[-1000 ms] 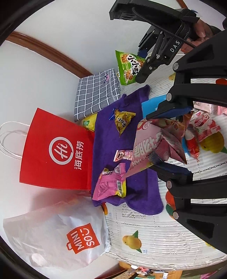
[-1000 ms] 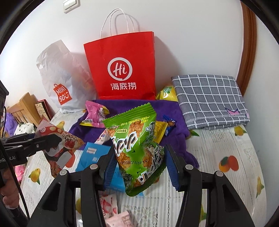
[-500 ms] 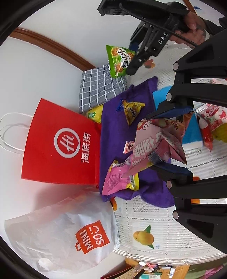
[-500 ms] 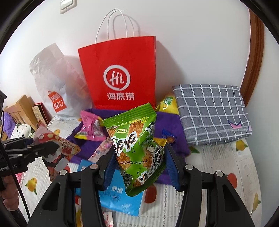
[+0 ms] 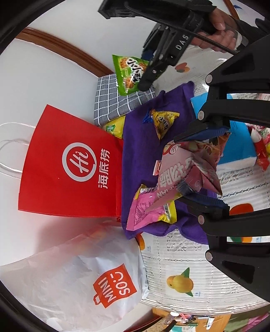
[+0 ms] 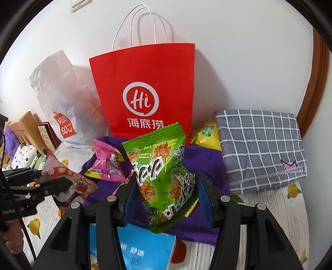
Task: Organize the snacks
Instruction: 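Carry the pink packet and green bag with both tools over the purple towel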
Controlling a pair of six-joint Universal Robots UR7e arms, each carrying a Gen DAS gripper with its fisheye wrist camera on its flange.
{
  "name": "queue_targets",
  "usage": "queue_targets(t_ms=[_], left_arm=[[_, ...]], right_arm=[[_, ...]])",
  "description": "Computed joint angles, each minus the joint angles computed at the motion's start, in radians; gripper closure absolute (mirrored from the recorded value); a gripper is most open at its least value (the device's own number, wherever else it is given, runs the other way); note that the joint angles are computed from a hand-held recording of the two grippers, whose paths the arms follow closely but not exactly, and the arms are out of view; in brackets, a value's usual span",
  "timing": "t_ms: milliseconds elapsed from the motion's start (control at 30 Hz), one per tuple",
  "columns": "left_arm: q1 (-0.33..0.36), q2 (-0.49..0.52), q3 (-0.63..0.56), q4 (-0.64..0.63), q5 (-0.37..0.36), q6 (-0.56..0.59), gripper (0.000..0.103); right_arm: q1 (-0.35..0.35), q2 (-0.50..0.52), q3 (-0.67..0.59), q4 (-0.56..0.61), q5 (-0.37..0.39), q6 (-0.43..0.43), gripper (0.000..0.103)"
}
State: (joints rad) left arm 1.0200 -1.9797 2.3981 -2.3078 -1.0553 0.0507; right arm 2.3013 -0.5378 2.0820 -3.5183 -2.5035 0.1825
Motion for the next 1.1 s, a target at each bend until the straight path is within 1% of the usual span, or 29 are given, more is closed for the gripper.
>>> queue_targets(t_ms=[100,300,467,633,767,900,1100], left_arm=[[0.032,0.032,-0.013,-0.030,-0.003,0.011,0.059],[0.085,0.104,-0.041,-0.075,-0.013,0.022,0.059],[0.103,0.151,-0.046,-0.110,-0.010,0.035,0.059],[0.126,0.199,-0.058,-0.139,-0.012,0.047,0.059],[0.141,0.232,-0.067,-0.149,-0.014,0.061,0.059],[0.159,0.261,-0.074,-0.168,-0.029,0.073,0.059],[0.177,0.292,-0.079,-0.182,-0.038,0.083,0.059]], right_arm=[[-0.018,0.005,-0.010,-0.018,0.014,-0.024,0.051],[-0.061,0.017,-0.025,-0.017,0.035,-0.044,0.051],[-0.097,0.011,-0.022,-0.009,0.067,-0.052,0.051],[-0.126,0.008,-0.019,-0.021,0.058,-0.073,0.051],[-0.159,-0.003,-0.008,-0.002,0.071,-0.056,0.051],[-0.195,-0.009,-0.001,0.011,0.109,-0.046,0.051],[-0.236,0.005,-0.006,0.027,0.126,-0.042,0.051]])
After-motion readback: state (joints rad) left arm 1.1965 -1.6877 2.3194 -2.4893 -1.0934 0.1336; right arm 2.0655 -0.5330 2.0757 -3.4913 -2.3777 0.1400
